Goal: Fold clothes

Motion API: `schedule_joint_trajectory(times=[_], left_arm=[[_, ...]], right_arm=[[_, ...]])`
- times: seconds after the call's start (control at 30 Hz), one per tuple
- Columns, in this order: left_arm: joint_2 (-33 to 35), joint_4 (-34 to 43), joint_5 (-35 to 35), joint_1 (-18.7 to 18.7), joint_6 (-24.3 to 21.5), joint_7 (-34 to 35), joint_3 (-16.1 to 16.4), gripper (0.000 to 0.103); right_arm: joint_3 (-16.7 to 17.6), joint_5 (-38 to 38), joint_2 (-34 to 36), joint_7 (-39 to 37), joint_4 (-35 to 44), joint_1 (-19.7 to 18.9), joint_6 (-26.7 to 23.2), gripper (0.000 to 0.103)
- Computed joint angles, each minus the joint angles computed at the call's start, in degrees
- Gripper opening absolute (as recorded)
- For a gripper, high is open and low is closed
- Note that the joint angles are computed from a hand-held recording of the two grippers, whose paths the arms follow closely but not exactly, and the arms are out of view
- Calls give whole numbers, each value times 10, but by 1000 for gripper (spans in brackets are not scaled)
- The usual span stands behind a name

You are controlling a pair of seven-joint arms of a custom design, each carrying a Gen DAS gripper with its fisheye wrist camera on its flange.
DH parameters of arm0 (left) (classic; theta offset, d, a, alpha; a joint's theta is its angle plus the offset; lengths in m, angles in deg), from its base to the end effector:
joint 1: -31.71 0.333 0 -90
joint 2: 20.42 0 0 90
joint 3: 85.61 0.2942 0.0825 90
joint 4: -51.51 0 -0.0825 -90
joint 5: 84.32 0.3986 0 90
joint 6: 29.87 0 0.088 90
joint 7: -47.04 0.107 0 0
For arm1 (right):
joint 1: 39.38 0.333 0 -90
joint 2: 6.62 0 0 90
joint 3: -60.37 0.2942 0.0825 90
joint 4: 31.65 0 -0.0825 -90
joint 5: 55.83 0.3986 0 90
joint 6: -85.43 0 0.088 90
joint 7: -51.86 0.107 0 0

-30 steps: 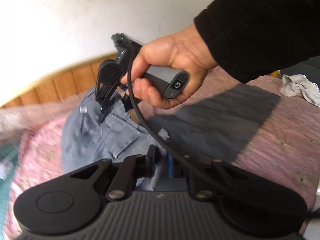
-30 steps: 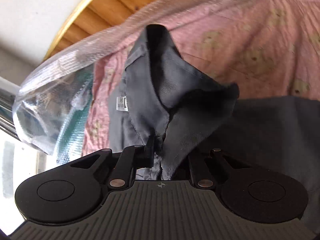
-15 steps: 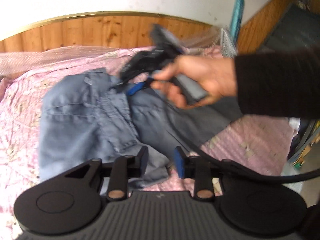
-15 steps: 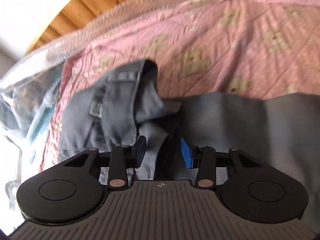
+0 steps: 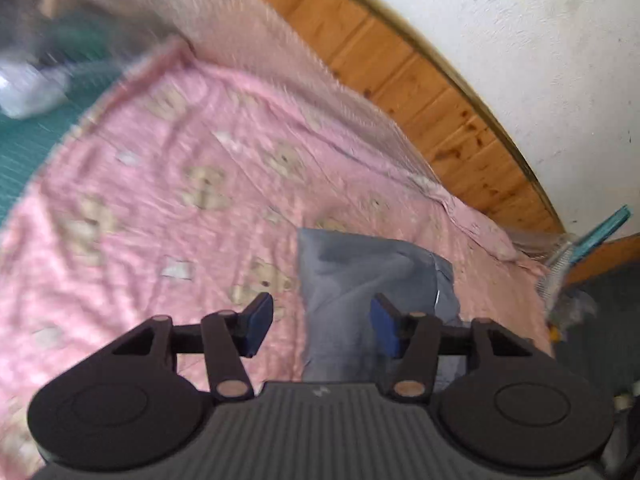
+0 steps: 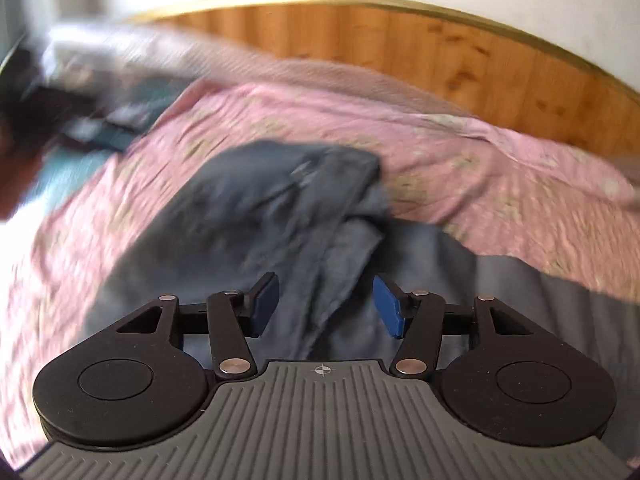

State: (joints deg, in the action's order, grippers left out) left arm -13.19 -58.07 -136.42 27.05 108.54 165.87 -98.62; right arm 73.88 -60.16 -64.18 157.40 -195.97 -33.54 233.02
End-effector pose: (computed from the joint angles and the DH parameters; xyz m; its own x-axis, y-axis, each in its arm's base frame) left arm 0.6038 -0.1922 0.4451 -0.3155 -0.7460 0.5865 -0.9005 0.0406 -0.4329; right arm 0.3235 0.1102 0.4932 0.0452 -0.9947 0.0922 -0.7401 -0.0953 -0.6657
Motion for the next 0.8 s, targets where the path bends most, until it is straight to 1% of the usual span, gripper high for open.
schedule_joint_trajectory(times=[0.07,0.1,0.17,0.23,0.3,0.33,0.4,0.43,0.47,0.5,0.53,0.57,0.6,0.63,0.67,0.7,0.77,0.8], left_arm=[[71,61,34,-8,-8,-36,-4,53],[103,89,51,-9,-6,-51,-9,53],[159,143,61,0,-27,-50,-27,53],[196,178,50,19,-55,-37,-51,53],[216,195,45,33,-70,-32,-67,52],[220,200,43,41,-82,-33,-73,43],[223,203,37,50,-92,-30,-80,40],[226,205,33,55,-97,-30,-83,37],[229,208,28,59,-101,-29,-85,35],[232,210,22,63,-106,-29,-87,34],[235,213,17,66,-111,-28,-89,31],[236,215,15,68,-113,-25,-90,27],[237,216,13,69,-114,-20,-91,25],[236,218,15,68,-113,-16,-91,20],[235,222,18,65,-110,-11,-92,16],[234,227,20,62,-106,-6,-93,14],[233,244,26,57,-104,6,-96,10],[235,256,26,56,-112,6,-98,10]], right_arm=[[20,-4,38,-26,19,42,10,73],[29,-7,62,-39,32,61,17,76],[47,-13,120,-62,63,93,32,84],[60,-20,181,-67,93,105,43,85],[68,-29,241,-64,123,110,45,85],[72,-38,269,-60,139,109,40,83],[90,-84,312,-35,167,93,22,76],[97,-106,326,-19,178,87,6,61],[103,-129,341,-3,190,82,-12,40],[102,-138,345,17,196,81,-20,30],[95,-138,343,36,197,84,-25,10],[83,-131,335,42,192,94,-30,0],[70,-122,324,46,185,106,-37,0],[57,-113,314,49,178,116,-43,0],[43,-95,305,44,169,130,-50,0],[29,-74,296,36,160,143,-58,0],[20,-48,286,24,143,162,-74,0],[21,-45,281,25,135,165,-77,0]])
